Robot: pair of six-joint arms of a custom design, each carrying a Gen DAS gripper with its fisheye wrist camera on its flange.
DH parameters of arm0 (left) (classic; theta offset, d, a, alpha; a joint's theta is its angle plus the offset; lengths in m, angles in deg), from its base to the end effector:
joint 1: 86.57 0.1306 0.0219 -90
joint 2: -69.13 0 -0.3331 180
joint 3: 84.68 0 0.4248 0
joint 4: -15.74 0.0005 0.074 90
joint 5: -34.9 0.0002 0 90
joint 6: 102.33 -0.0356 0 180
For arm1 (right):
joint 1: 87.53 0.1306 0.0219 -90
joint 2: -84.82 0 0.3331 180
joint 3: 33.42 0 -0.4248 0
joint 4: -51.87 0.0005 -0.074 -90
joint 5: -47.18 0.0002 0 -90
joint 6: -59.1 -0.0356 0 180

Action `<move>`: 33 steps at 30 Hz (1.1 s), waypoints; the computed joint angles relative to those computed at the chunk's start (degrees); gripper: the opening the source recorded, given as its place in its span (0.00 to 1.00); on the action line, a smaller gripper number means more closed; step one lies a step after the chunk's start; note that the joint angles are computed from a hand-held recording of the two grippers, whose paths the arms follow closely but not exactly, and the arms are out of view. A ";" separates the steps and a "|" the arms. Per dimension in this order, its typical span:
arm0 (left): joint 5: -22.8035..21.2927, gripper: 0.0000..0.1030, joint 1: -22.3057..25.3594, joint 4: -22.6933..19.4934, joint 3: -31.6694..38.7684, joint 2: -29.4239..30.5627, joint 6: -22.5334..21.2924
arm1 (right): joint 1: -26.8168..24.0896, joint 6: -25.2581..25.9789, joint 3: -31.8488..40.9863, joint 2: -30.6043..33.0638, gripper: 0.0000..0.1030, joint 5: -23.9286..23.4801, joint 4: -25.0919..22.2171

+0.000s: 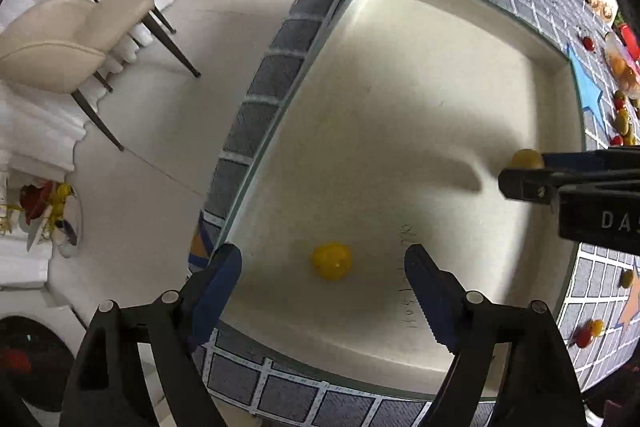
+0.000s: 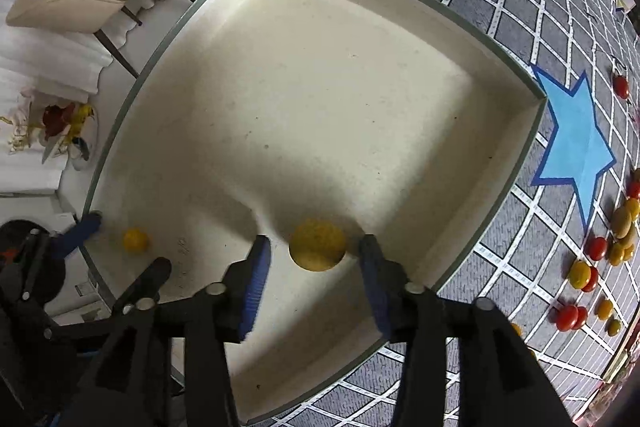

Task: Organize fruits
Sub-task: 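Carry both fruits over the cream tray and open both tools to drop them, then move both open tools back over the fruits on the cloth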

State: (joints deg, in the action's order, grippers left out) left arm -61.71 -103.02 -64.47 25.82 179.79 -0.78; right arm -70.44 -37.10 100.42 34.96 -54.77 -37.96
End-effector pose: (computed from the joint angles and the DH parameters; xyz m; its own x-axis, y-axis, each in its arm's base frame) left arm 0.5595 -0.1615 0.3332 -0.9790 0.0817 -0.1866 0.0682 0.9946 0.0777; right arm 0.6362 0.2028 0.3041 -0.9806 -0.1909 -0.0448 -0.1961 0.9572 0.2127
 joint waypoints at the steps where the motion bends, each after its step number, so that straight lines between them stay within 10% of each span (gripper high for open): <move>1: -0.09 0.82 -0.01 -0.48 0.27 0.24 -0.38 | -0.10 -0.04 -0.13 -0.25 0.52 -0.13 -0.06; 6: 0.60 0.82 0.08 -2.50 1.53 1.09 -0.81 | -0.68 -0.49 -1.06 -1.64 0.80 -1.67 0.71; 24: 1.14 0.82 -6.31 -3.34 7.52 1.99 -5.81 | -10.60 -1.61 -16.12 -18.46 0.81 1.54 4.14; 33: 0.60 0.82 -17.14 -7.25 13.72 5.34 8.08 | -23.44 8.39 -31.09 -28.40 0.81 2.73 4.73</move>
State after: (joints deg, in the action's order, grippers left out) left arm -61.11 -120.16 -71.72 39.54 185.14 7.29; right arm -93.89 -28.71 69.34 6.56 -52.03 -33.23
